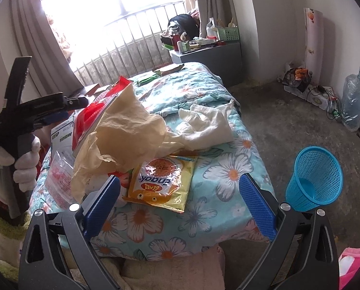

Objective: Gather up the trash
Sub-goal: 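Grasp the red mesh bag with the left gripper while the right gripper grasps the white glove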

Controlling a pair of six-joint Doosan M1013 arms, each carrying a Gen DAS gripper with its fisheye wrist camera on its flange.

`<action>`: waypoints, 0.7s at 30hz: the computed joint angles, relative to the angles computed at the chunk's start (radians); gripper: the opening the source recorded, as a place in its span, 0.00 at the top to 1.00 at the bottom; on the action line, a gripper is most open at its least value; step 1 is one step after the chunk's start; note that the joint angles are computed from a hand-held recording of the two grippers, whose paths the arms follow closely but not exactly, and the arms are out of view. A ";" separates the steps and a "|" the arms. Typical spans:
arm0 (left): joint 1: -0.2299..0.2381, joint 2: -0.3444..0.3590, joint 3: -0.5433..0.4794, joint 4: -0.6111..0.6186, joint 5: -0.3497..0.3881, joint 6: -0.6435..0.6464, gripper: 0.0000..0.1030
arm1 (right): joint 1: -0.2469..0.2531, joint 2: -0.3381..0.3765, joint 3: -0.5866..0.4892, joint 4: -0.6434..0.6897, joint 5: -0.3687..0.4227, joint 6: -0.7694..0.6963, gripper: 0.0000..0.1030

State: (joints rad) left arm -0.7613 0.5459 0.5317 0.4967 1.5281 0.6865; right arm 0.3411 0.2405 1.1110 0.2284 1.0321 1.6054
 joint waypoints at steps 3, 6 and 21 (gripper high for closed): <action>0.008 0.016 -0.015 -0.014 0.028 0.024 0.41 | -0.014 0.010 -0.010 0.016 0.007 0.008 0.07; 0.003 0.011 -0.001 0.003 0.032 0.028 0.48 | -0.045 0.027 -0.027 0.070 0.015 0.031 0.07; -0.003 -0.009 0.021 0.050 0.020 -0.007 0.73 | -0.046 0.254 -0.309 0.023 0.143 0.104 0.35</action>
